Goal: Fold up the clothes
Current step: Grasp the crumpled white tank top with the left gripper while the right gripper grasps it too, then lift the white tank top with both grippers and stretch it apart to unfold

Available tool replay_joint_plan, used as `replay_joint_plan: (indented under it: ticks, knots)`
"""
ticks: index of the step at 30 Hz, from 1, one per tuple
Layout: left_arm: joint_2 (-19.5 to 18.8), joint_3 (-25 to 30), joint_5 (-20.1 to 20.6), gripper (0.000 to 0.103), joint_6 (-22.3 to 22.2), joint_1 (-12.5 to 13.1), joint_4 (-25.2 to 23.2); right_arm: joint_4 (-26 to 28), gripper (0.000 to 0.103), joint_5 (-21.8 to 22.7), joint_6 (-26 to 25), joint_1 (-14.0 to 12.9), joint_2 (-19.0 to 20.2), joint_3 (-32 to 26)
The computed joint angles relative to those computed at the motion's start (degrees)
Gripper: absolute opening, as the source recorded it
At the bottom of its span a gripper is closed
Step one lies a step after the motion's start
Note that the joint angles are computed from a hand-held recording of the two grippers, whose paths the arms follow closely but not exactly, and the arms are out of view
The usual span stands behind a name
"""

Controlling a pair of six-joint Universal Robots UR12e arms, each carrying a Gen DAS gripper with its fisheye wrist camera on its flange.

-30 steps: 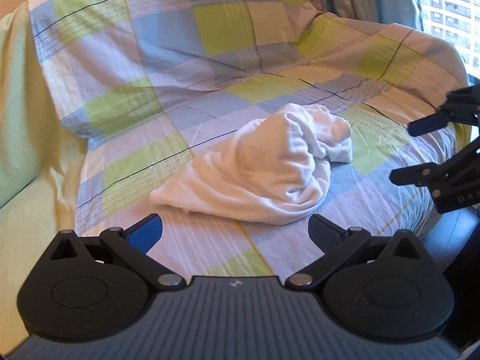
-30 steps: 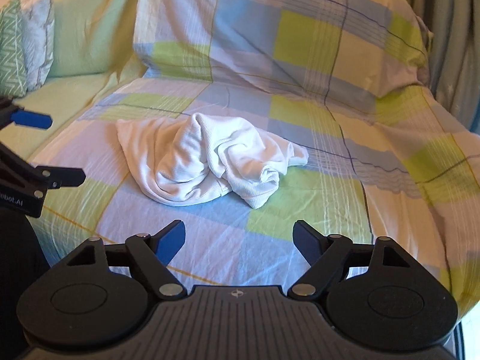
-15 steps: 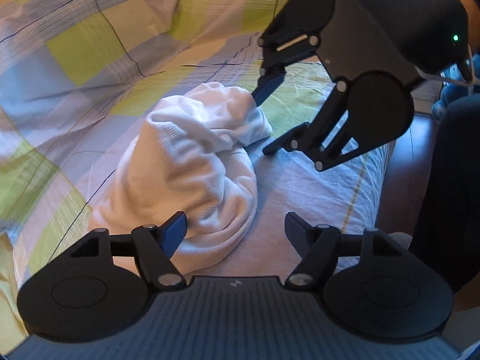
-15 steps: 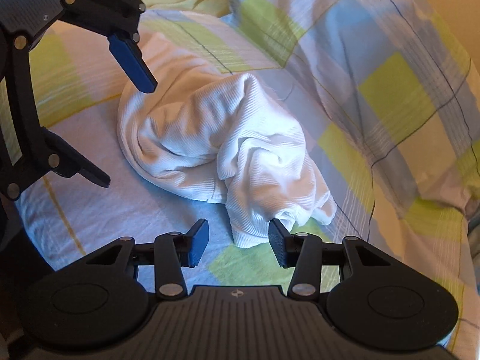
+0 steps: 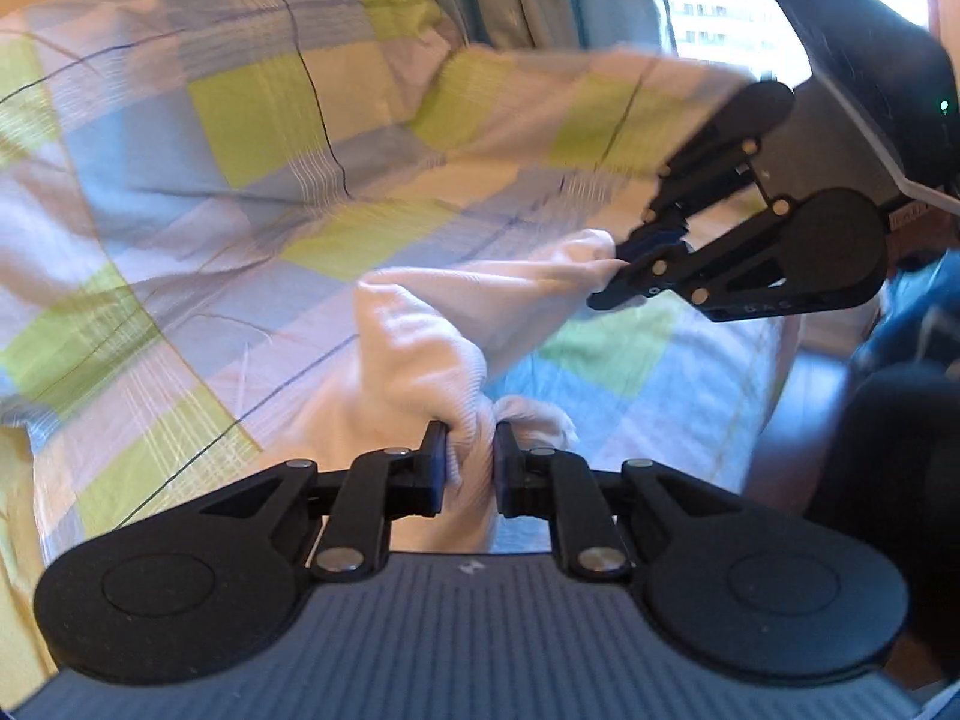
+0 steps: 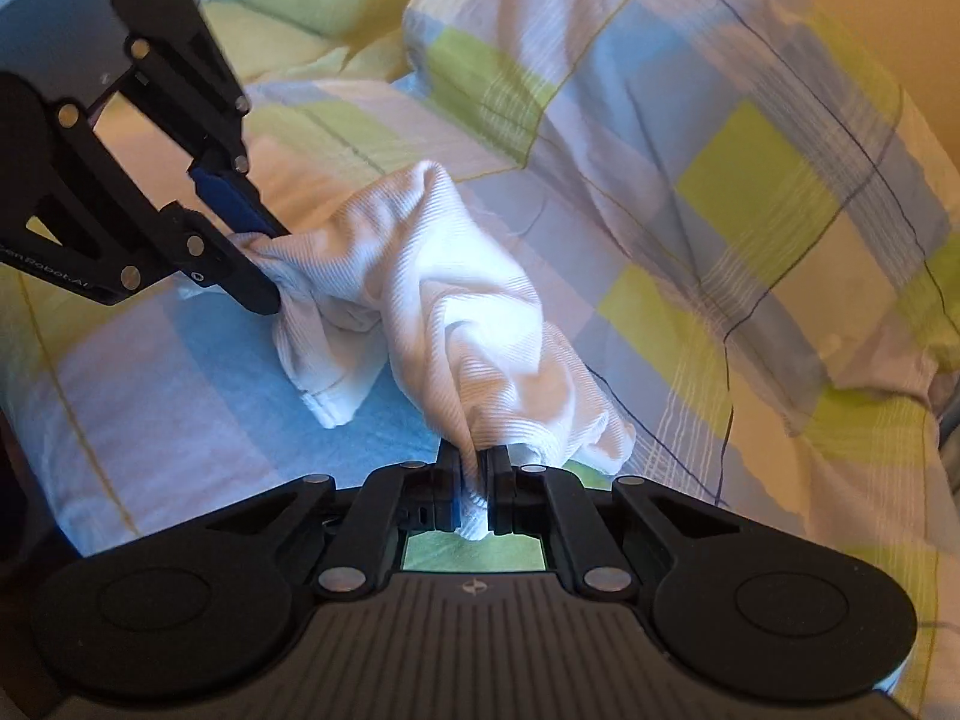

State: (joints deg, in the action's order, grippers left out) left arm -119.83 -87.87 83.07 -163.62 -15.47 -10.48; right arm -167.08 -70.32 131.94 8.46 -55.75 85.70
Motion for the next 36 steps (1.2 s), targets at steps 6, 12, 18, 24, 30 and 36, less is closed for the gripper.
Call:
replay_joint_plan:
  ticks: [6, 12, 18, 24, 30, 36]
  knots:
    - [2.11, -1.19, 1.43, 0.013, -6.36, 1.66, 1.39, -0.92, 0.006, 8.39, 12.65, -2.45, -4.03, 2.19]
    - [-1.22, 2.27, 1.75, 0.015, -13.08, 3.06, -2.17, 0.1, 0.006, 7.46, 22.8, -2.93, -2.75, 0.51]
    - [-5.44, 6.58, 5.79, 0.019, -18.57, 3.87, -0.27, 5.06, 0.007, 3.57, 33.31, -3.03, 3.05, -7.63]
    - [-5.49, 6.9, 8.38, 0.036, -19.16, 4.73, -0.31, 7.83, 0.028, -2.7, 34.3, -2.64, 7.05, -12.33]
    - [-1.53, 1.57, 1.79, 0.068, -9.56, 4.03, 1.22, 1.81, 0.032, -0.14, 31.08, -4.08, 4.0, -6.52]
    - [-2.88, 2.27, -1.71, 0.069, -12.48, 2.85, -2.84, 3.55, 0.049, 7.44, 13.59, -4.52, -1.03, 1.09]
